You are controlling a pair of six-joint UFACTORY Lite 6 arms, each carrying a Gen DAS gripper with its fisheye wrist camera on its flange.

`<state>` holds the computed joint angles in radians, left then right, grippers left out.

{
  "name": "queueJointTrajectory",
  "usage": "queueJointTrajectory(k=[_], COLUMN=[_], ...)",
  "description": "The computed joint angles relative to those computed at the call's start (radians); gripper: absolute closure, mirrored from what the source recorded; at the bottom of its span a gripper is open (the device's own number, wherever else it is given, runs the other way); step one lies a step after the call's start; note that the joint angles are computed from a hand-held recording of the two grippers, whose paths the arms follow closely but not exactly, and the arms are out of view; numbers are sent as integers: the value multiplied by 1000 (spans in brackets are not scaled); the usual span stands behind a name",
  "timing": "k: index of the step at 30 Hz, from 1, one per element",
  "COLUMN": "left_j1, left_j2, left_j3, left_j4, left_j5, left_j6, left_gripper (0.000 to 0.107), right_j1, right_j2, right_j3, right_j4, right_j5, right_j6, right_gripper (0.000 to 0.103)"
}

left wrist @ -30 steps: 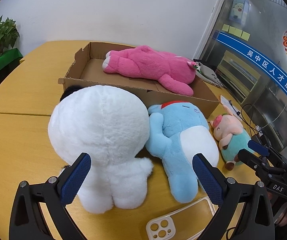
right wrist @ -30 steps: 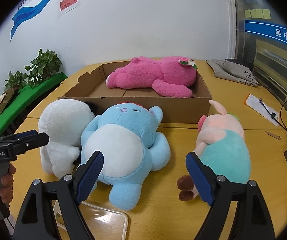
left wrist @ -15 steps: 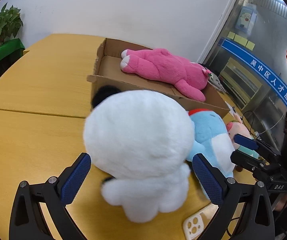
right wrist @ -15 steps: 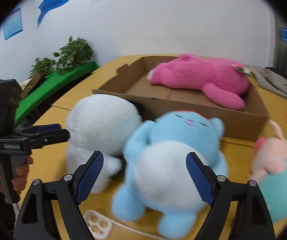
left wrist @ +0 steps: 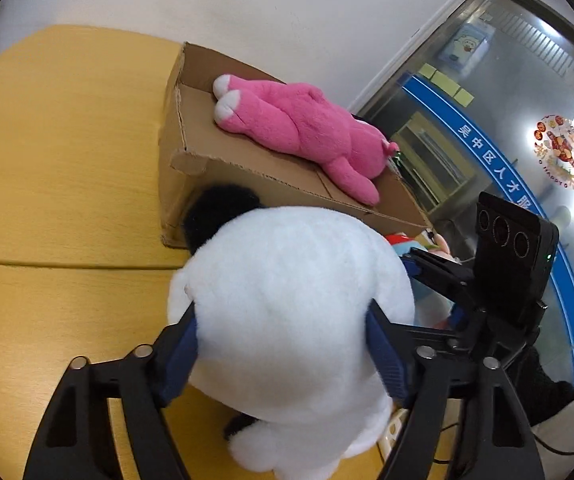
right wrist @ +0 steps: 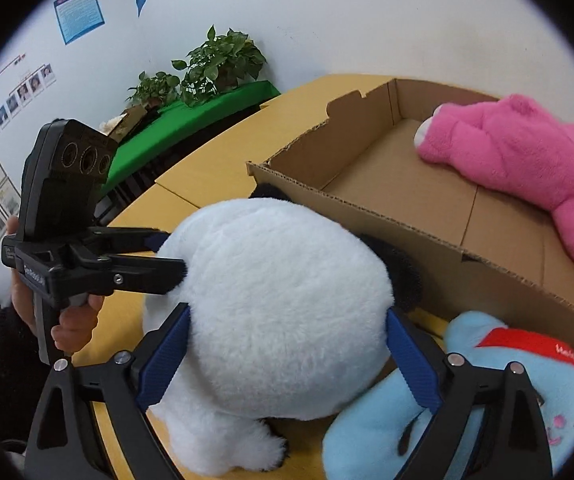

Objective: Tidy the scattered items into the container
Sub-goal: 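Close the left gripper on the white panda while the right gripper also closes on it, then lift the white panda with both grippers and carry it into the box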

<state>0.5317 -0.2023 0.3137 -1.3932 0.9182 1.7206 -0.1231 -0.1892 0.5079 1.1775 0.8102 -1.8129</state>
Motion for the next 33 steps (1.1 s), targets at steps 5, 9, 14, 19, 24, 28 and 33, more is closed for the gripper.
queueJointTrajectory(k=[5,9,14,19,24,28,33], left_j1=[32,39,-15,-201,-262,-298,-349], left_j2=[-94,-332,-495,-215,223,507,799], left_j3=[-53,-104,3,355,768,1022,1236], left_j4=[37,138,181,94,8,14,253], left_j5=[22,37,73,-69,-90,-146,-269], left_j6=[-26,-180,-364,-381,-381,-446,-667], left_gripper=[42,44,44,44,44,44,44], right_j1=[45,-7,-142,-151,-69,11,119], right_j2=[-40,-79,-159,-112,146,383,723], right_j3=[-40,-68,-39,191,561,812,1091], right_j4=[5,-7,-10,58,90,70,-147], right_j5=[-26,56,236,276,166,46,-51], right_j6=[9,8,35,104,198,259,491], right_gripper=[17,34,37,37,37,37,39])
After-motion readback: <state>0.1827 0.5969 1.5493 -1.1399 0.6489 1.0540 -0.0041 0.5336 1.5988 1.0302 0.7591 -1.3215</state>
